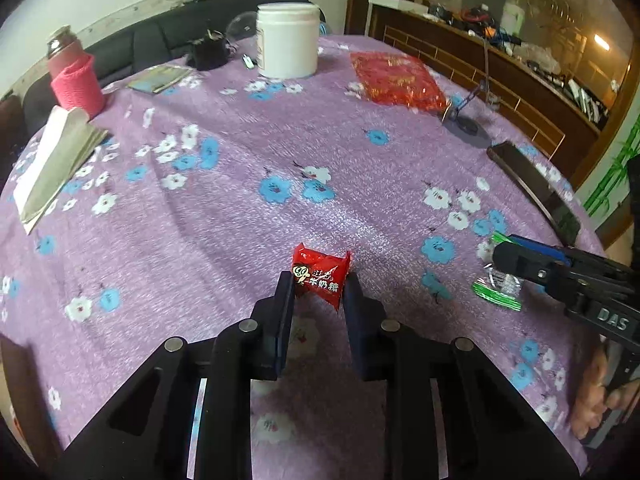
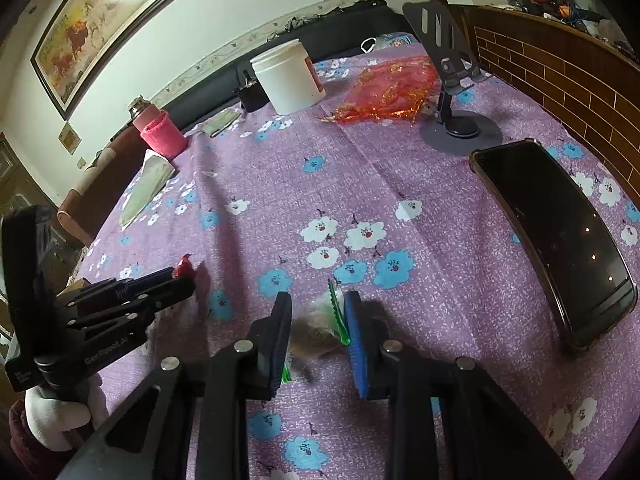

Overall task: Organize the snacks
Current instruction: 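Grasp the small red candy with the left gripper while the right gripper grasps the clear green-strip packet, then carry both snacks over the box and open both grippers to drop them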

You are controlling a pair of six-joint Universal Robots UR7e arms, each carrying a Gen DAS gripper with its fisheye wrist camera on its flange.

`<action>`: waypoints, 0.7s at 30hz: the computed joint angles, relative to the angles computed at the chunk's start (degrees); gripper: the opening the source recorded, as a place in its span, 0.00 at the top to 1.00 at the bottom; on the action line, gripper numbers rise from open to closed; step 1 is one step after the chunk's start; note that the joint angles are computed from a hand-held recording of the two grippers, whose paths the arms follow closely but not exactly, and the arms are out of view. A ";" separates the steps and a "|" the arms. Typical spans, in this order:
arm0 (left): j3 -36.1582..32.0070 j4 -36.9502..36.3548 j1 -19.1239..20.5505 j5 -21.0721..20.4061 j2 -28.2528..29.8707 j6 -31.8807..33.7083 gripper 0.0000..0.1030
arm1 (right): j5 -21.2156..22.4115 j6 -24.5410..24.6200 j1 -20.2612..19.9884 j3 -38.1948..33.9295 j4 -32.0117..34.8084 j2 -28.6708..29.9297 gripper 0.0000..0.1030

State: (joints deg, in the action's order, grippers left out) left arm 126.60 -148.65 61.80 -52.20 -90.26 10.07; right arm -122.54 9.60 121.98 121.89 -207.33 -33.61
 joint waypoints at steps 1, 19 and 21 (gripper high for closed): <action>0.37 0.09 -0.35 -0.17 -1.12 -0.44 0.77 | 0.05 -0.22 0.07 0.05 -0.39 0.01 0.71; 5.17 22.90 -6.66 9.05 -38.10 -15.23 0.77 | 4.32 -2.80 5.31 -1.10 -0.76 -0.06 0.71; 4.12 25.55 -5.98 10.76 -41.17 -16.28 0.77 | 6.11 -2.09 7.11 -2.73 2.21 0.04 0.71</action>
